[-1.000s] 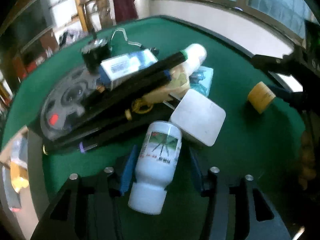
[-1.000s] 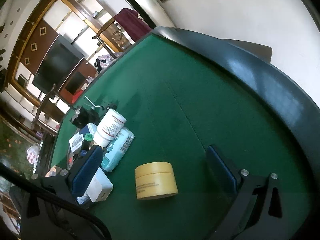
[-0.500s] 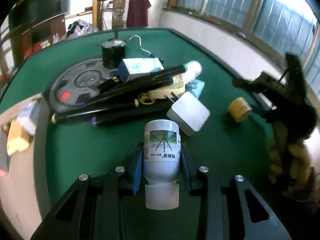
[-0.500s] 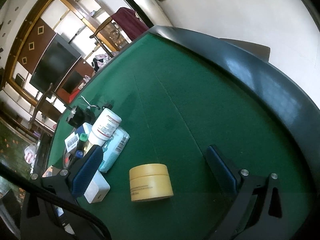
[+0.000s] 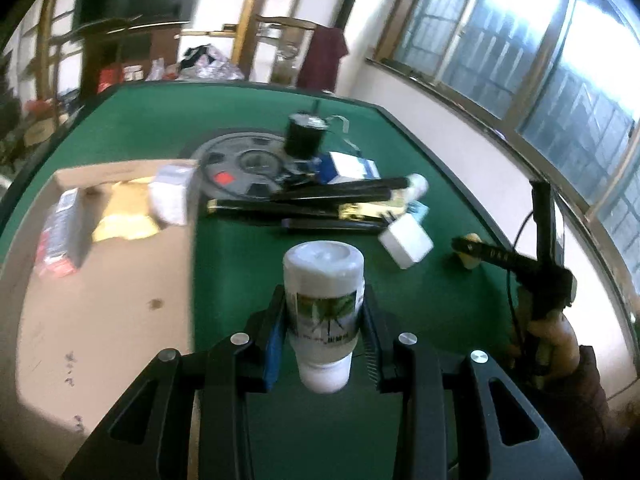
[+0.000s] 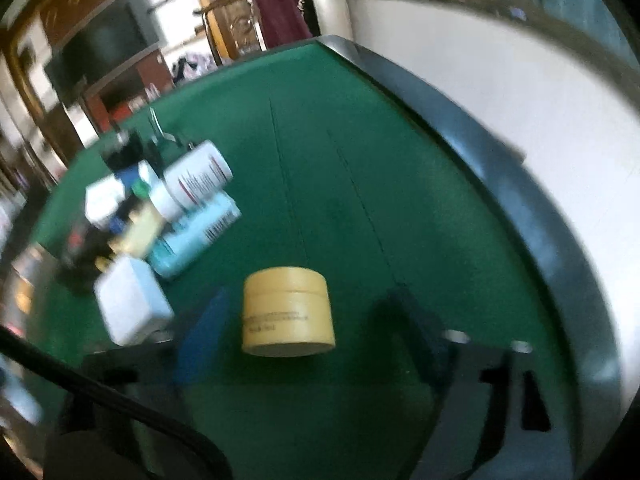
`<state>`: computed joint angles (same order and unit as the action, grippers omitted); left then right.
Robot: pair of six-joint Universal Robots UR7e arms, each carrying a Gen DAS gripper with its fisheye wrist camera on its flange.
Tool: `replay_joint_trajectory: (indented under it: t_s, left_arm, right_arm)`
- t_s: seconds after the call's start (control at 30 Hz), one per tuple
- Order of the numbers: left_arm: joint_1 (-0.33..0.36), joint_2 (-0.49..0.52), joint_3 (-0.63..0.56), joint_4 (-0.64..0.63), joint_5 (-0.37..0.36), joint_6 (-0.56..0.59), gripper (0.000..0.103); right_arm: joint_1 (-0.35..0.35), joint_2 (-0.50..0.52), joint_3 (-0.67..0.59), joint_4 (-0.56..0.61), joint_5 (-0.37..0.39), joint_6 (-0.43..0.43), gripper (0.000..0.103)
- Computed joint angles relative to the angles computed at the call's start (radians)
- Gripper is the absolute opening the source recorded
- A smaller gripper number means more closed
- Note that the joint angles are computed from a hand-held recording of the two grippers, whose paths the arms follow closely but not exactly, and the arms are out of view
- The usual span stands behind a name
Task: Organize objects
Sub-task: 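Grasp the white bottle with the left tool while the right grasps the yellow jar, then carry the bottle and jar into the cardboard box and open both tools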
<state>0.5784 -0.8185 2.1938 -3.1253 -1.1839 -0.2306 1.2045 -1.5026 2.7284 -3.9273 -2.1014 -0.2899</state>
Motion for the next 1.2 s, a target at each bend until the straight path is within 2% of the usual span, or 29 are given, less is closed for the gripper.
replay_joint_trajectory:
  t_s: [0.03, 0.07, 0.1, 0.27, 0.37, 0.47, 0.57, 0.6, 0.67, 0.73, 0.8, 0.93, 1.03, 1.13, 1.2]
  left_arm:
    - [0.007, -0.003, 0.006, -0.008, 0.002, -0.004, 0.029]
    - [0.017, -0.011, 0.014, -0.014, 0.006, -0.01, 0.029]
    - [0.026, -0.016, 0.02, -0.022, 0.009, -0.013, 0.029]
    - [0.063, -0.06, 0.058, -0.056, 0.039, -0.019, 0.03]
    - [0.103, -0.095, 0.067, -0.059, 0.006, -0.022, 0.03]
    - [0.116, -0.117, 0.074, -0.063, 0.026, -0.023, 0.03]
    - [0.148, -0.147, 0.081, -0.079, -0.015, -0.023, 0.03]
    - [0.154, -0.156, 0.083, -0.083, -0.006, -0.026, 0.03]
    - [0.167, -0.167, 0.086, -0.094, -0.008, -0.029, 0.03]
    - [0.194, -0.191, 0.093, -0.105, -0.047, -0.033, 0.03]
    - [0.209, -0.209, 0.089, -0.09, -0.049, -0.032, 0.03]
    - [0.226, -0.217, 0.042, -0.009, 0.011, 0.012, 0.03]
    - [0.269, -0.201, -0.025, 0.081, 0.007, 0.029, 0.03]
    - [0.32, -0.173, -0.084, 0.144, -0.027, 0.018, 0.03]
    - [0.346, -0.155, -0.112, 0.172, -0.042, 0.011, 0.03]
  right_arm:
    - [0.026, 0.035, -0.012, -0.029, -0.045, -0.022, 0.037]
    - [0.048, 0.065, -0.022, -0.055, -0.089, -0.035, 0.037]
    - [0.051, 0.068, -0.023, -0.056, -0.094, -0.034, 0.037]
    - [0.02, -0.035, 0.019, 0.043, 0.009, 0.036, 0.037]
    - [0.026, -0.115, 0.044, 0.123, 0.071, 0.072, 0.037]
    - [0.078, -0.162, 0.061, 0.172, 0.1, 0.094, 0.037]
    - [0.18, -0.167, 0.041, 0.243, 0.114, 0.135, 0.037]
    - [0.211, -0.162, 0.03, 0.269, 0.117, 0.143, 0.037]
    - [0.297, -0.097, -0.006, 0.285, 0.098, 0.155, 0.037]
    - [0.361, -0.032, -0.041, 0.306, 0.099, 0.163, 0.037]
    - [0.393, 0.025, -0.08, 0.339, 0.128, 0.173, 0.037]
    - [0.457, 0.164, -0.184, 0.435, 0.204, 0.215, 0.038]
    - [0.521, 0.304, -0.294, 0.474, 0.192, 0.211, 0.038]
    - [0.548, 0.398, -0.38, 0.522, 0.201, 0.22, 0.038]
    - [0.564, 0.463, -0.437, 0.538, 0.163, 0.217, 0.038]
